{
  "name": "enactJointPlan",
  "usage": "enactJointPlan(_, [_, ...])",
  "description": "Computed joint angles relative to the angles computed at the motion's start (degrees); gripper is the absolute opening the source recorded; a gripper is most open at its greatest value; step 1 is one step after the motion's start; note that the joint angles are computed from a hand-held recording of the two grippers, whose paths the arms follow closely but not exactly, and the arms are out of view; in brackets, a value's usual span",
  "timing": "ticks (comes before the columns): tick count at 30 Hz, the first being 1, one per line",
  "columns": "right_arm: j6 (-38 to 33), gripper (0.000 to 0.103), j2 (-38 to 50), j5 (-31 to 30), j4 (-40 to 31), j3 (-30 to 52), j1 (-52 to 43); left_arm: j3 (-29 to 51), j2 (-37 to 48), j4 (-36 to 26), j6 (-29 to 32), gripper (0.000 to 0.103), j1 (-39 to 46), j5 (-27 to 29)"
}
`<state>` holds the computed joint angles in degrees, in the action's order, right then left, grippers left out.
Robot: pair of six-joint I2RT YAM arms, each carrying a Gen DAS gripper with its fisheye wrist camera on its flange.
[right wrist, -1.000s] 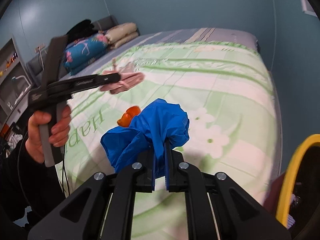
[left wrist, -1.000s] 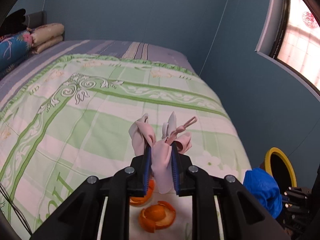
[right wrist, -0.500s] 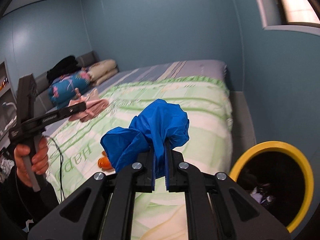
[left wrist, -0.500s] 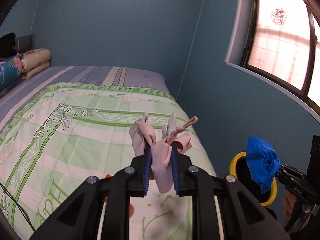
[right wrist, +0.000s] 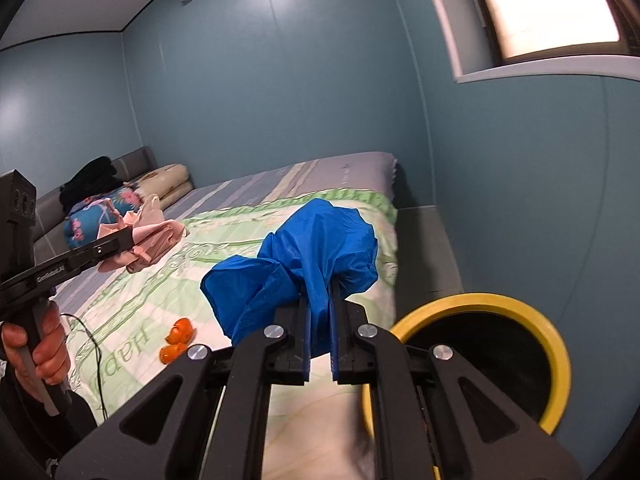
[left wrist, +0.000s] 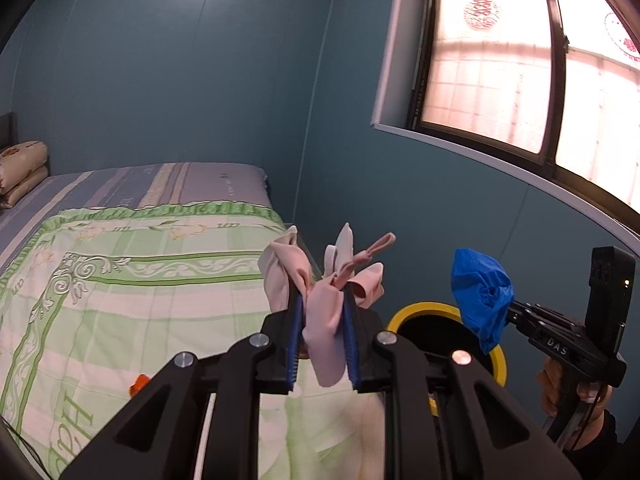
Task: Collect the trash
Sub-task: 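Lift the pink cloth and blue bag and carry them toward the yellow bin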
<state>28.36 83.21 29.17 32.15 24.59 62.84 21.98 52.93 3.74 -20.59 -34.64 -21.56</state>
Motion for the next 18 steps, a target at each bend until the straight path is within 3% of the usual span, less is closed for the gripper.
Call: enactJointPlan(18, [2.70, 0.006, -7.09, 3.68, 2.39, -10.31, -5.47, 10.30, 22.61, 10.25, 0.50, 0.017, -8.99, 0.83])
